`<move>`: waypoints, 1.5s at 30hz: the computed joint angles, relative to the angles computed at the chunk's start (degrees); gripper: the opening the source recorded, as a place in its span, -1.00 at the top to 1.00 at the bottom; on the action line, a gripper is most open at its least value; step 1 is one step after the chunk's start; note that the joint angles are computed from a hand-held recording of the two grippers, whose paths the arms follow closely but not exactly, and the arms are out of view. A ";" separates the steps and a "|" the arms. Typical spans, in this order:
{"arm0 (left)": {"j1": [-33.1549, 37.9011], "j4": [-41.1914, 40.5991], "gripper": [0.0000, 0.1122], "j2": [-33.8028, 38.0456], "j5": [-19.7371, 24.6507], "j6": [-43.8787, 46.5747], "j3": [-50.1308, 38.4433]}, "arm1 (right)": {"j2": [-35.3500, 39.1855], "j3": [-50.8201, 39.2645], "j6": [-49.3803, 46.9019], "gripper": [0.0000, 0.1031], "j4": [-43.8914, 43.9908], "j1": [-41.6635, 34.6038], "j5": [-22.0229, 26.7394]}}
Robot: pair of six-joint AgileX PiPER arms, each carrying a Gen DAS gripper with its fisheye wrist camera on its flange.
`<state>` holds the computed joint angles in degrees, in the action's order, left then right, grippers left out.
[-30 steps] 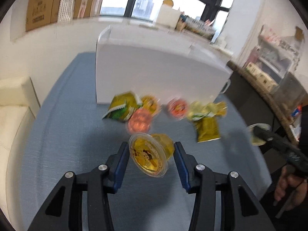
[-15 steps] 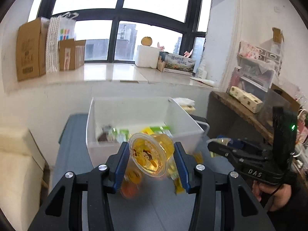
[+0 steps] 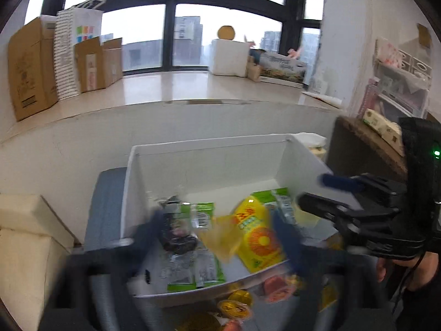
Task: Organize snacks
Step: 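Carry both jelly cups into the white box and open both tools, then withdraw both tools from the box toward the remaining snacks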
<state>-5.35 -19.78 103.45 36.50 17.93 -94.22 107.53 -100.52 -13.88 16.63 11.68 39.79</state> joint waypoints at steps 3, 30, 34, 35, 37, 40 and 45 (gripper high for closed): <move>1.80 -2.29 -0.83 -0.63 0.60 0.82 1.43 | -2.11 4.20 -1.37 -0.85 1.65 -0.95 -4.58; 2.44 -10.12 -0.83 -42.94 -5.78 4.82 50.91 | -45.65 54.98 -25.23 -1.00 31.17 -9.67 -6.84; -0.26 -7.72 -0.83 -44.76 -6.12 0.70 52.18 | -48.28 58.99 -22.44 -1.00 29.00 -9.38 -7.05; -1.50 -6.08 -0.83 -45.07 -6.41 -1.26 52.28 | -48.31 59.28 -20.53 -1.00 26.75 -8.58 -8.06; -3.10 -4.18 -0.83 -45.27 -6.48 -3.64 52.05 | -48.03 59.56 -19.59 -1.00 25.17 -8.44 -8.92; -4.41 -2.39 -0.83 -45.52 -6.83 -5.65 52.18 | -46.32 59.05 -19.78 -1.00 24.96 -10.03 -8.84; -3.59 -5.86 -0.83 -45.38 -6.93 -2.69 53.00 | -41.69 58.00 -19.63 -1.00 22.98 -11.10 -10.74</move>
<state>-8.94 -25.65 58.08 29.58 15.24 -41.21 65.84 -42.52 -33.51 39.62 0.58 29.05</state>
